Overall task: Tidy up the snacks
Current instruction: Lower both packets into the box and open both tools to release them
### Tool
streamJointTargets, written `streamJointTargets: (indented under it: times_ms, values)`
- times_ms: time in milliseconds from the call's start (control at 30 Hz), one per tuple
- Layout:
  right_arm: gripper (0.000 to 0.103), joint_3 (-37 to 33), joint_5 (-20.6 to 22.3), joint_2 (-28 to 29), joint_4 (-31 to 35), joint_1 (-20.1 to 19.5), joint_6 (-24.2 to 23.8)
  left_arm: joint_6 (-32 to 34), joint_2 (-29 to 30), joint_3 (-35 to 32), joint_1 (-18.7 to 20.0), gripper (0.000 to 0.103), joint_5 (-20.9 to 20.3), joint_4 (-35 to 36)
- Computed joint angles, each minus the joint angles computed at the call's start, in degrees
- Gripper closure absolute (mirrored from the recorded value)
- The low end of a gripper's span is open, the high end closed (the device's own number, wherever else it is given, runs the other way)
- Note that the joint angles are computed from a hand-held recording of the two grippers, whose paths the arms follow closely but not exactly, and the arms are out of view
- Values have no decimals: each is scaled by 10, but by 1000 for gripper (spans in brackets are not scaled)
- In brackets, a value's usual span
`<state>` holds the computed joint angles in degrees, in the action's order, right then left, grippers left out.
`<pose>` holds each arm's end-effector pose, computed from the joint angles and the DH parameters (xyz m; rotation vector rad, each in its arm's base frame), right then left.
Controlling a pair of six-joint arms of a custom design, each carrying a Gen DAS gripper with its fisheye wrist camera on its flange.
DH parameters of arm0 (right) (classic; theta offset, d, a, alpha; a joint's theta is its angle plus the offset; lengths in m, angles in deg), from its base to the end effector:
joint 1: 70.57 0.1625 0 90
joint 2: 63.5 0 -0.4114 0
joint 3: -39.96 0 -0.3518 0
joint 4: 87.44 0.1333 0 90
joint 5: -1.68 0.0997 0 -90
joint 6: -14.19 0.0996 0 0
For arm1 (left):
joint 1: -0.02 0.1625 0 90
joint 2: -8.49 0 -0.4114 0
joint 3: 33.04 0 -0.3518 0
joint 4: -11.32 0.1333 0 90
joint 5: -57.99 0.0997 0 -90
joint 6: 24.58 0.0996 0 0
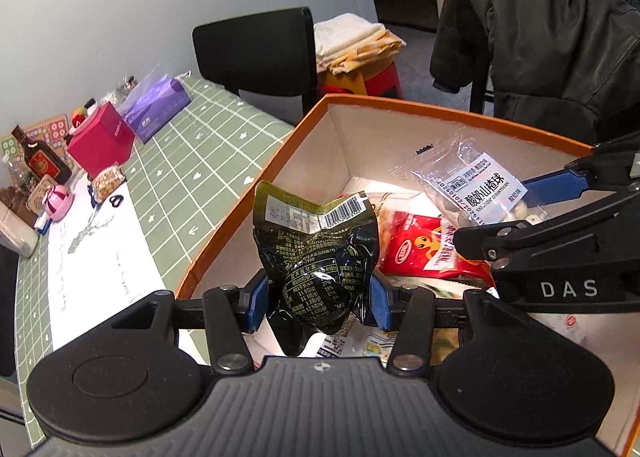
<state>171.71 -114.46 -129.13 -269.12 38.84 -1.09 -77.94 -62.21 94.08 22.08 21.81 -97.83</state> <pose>0.2308 -0.3859 0.1779 0.6538 -2.5591 0.6200 -0.2666 -0.3386 0.1505 0.6174 2.0192 -0.5767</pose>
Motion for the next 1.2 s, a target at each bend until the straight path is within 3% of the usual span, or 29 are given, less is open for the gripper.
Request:
streamJointTargets:
  times_ms: [533,667,1200]
  values:
    - [44,-20,-22,39,8,2,13,-5,7,-4,22,43,-9,4]
    - [42,-20,-21,39,10,0,15,-9,5,-5,23,36,-5,13]
    - [44,-10,-15,21,-11,10,15,-36,-20,-6,-4,36,2,33]
